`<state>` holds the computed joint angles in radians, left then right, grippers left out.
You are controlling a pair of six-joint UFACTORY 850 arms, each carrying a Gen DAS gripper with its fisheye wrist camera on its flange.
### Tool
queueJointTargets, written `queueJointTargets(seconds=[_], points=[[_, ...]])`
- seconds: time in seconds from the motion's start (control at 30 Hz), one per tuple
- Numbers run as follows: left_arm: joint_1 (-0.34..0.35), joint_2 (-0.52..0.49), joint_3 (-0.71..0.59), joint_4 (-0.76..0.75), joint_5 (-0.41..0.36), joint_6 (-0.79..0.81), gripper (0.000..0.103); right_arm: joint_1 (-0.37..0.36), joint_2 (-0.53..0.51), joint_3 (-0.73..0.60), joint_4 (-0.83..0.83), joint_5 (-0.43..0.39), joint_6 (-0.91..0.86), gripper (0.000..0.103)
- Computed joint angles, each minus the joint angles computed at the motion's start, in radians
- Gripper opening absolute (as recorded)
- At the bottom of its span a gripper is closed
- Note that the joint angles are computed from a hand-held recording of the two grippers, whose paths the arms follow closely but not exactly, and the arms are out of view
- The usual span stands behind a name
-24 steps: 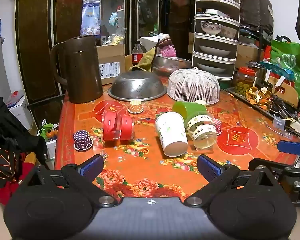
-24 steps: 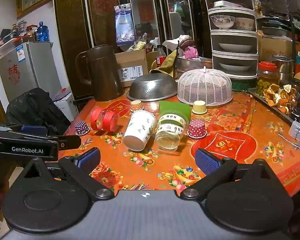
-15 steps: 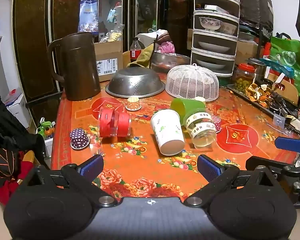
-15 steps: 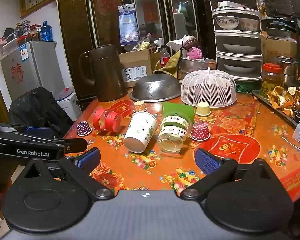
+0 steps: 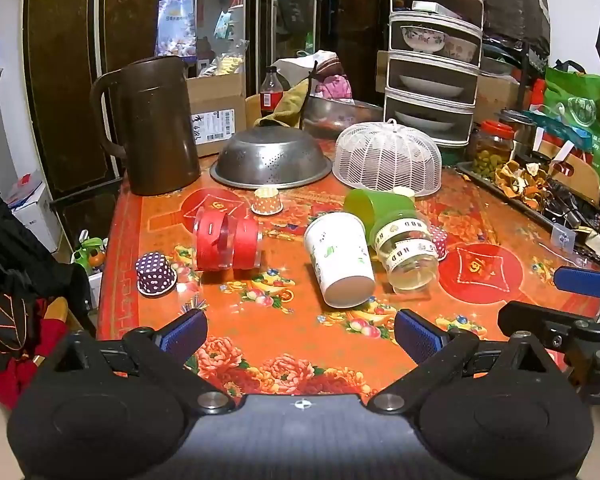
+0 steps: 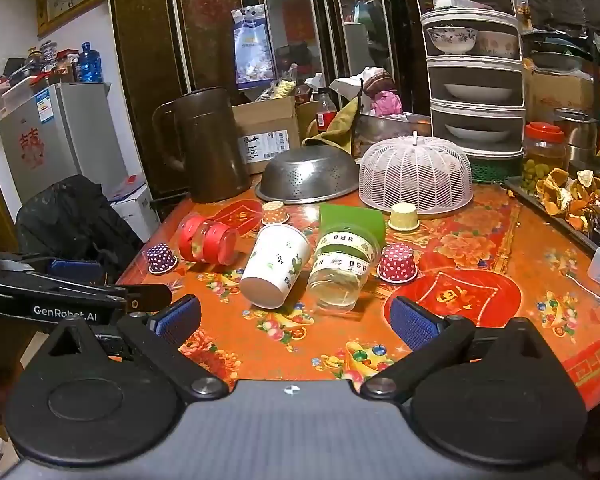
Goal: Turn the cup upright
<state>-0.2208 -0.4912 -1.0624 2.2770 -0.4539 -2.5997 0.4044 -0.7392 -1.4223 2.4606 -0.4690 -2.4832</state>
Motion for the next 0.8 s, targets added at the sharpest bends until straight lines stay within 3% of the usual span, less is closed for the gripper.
queueJointTargets(seconds=[0.8], points=[[-0.005,-0.001,-0.001,-0.01,0.002,0.011,0.101,-0.002,-0.001,-0.003,-0.003,0.009,0.001,0.102]])
